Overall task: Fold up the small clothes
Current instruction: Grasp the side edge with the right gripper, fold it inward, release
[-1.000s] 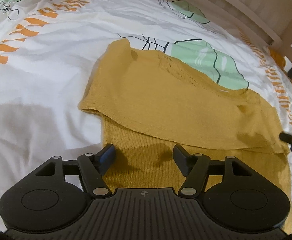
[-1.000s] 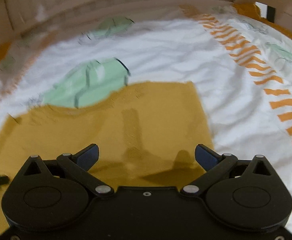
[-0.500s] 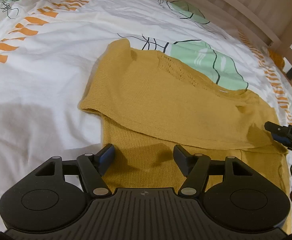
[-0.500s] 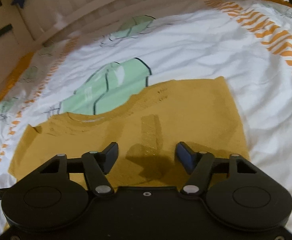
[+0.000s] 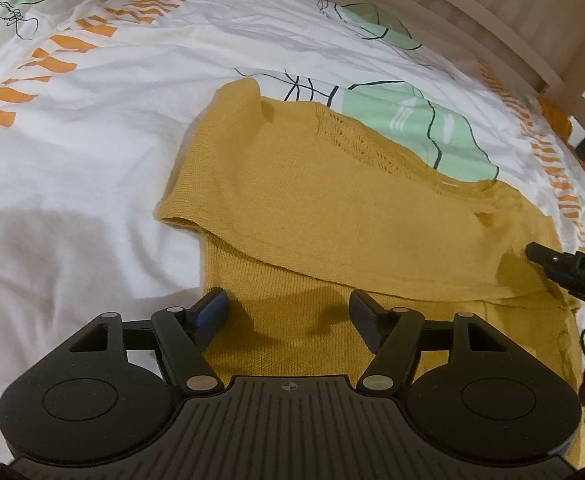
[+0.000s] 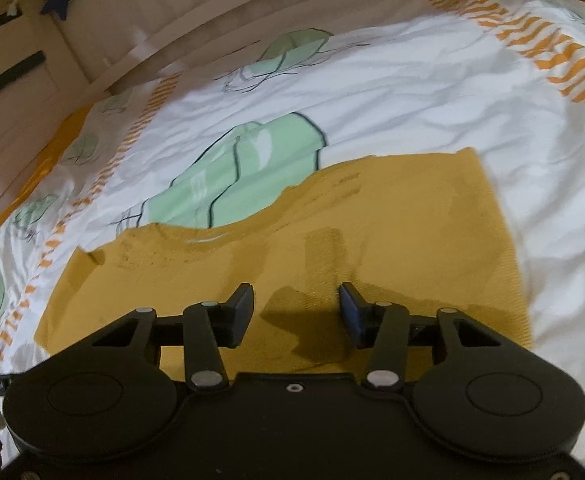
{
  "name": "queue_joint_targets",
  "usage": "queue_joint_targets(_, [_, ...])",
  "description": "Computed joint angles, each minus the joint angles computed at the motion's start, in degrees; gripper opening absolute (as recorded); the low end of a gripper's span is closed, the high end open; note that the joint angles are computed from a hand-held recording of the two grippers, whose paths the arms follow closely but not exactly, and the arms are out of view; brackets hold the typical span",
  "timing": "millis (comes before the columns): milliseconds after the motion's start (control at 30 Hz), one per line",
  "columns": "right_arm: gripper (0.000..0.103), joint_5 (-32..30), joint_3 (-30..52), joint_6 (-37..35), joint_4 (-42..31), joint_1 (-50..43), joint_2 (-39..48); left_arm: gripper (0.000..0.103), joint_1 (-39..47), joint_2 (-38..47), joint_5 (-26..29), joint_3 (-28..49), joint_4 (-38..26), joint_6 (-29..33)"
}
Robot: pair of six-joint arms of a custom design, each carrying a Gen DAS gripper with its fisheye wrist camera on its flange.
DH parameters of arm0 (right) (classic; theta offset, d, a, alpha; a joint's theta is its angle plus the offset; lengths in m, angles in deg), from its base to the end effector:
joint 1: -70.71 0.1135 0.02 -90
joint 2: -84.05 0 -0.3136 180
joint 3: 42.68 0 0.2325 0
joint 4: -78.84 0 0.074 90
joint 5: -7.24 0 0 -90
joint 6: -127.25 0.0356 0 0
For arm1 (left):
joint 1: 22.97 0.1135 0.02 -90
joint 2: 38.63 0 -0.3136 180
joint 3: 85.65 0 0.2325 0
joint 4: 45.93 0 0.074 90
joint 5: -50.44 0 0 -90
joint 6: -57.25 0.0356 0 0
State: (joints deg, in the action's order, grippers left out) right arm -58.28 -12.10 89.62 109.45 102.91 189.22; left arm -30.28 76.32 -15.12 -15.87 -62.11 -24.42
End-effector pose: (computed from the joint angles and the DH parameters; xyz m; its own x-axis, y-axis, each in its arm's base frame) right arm 0.2113 0.1156 0.1181 -0.5430 0.5098 -0.6672 0.3233 0.8603 0.3942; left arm 0.3624 -0.0613 0.1396 -0.8160 0.2376 -0.5270 0.4354 0.8523 -0.2898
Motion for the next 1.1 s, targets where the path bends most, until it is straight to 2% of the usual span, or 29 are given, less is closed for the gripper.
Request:
queue_joint_targets(33, [0.047, -1.0, -0.1, -0.7, 0.9, -0.1, 0.1, 0.066, 0.1, 0.1, 0.1, 0.1, -0.1, -0.1])
queue_joint_targets(100, [0.017, -1.9, -0.2, -0.9, 2.1, 0.0, 0.4, 0.066, 0.1, 0.2, 0.2, 0.2, -0.1, -0.3])
queue_joint_targets(267, [0.016, 2.9, 2.7, -3.1, -6.2, 3.3, -5.3, 0.065, 0.4, -0.9, 0.6, -0.7, 1.2, -1.4])
queue_joint_targets(400, [0.016, 8.0, 3.5, -3.6, -15.1, 5.1, -14.9, 0.065, 0.8, -3.4, -0.4, -3.3, 6.4, -2.7])
queue_joint_targets(500, [0.016, 12.4, 4.1, -1.8, -24.4, 5.7, -19.3, 0.065, 1.1, -5.0, -0.8, -4.9, 10.7, -3.3])
queue_joint_targets(600, [0.016, 10.1, 2.0, 1.8, -25.1, 2.7, -19.1, 0.065, 0.9, -5.4, -1.7, -5.2, 13.5, -2.9])
queue_joint_targets(800, [0.017, 3.8, 0.7, 4.6, -23.4, -1.0, -14.0, 0.065, -0.2, -2.6, -5.2, -3.7, 14.7, -2.1])
queue_joint_targets(833, [0.018, 3.6, 0.9, 4.8, -24.1, -0.8, -13.9, 0.065, -0.5, -1.8, -6.0, -3.1, 14.6, -1.9])
queue_joint_targets(900, [0.025, 2.4, 1.1, 4.9, -25.1, -1.1, -13.6, 0.065, -0.6, -0.6, -6.8, -2.3, 14.0, -1.2])
queue_joint_targets(1100, [0.029, 2.4, 3.5, 5.2, -33.4, -0.6, -14.3, 0.066, -0.2, 2.7, -8.6, 0.2, 10.5, 0.1])
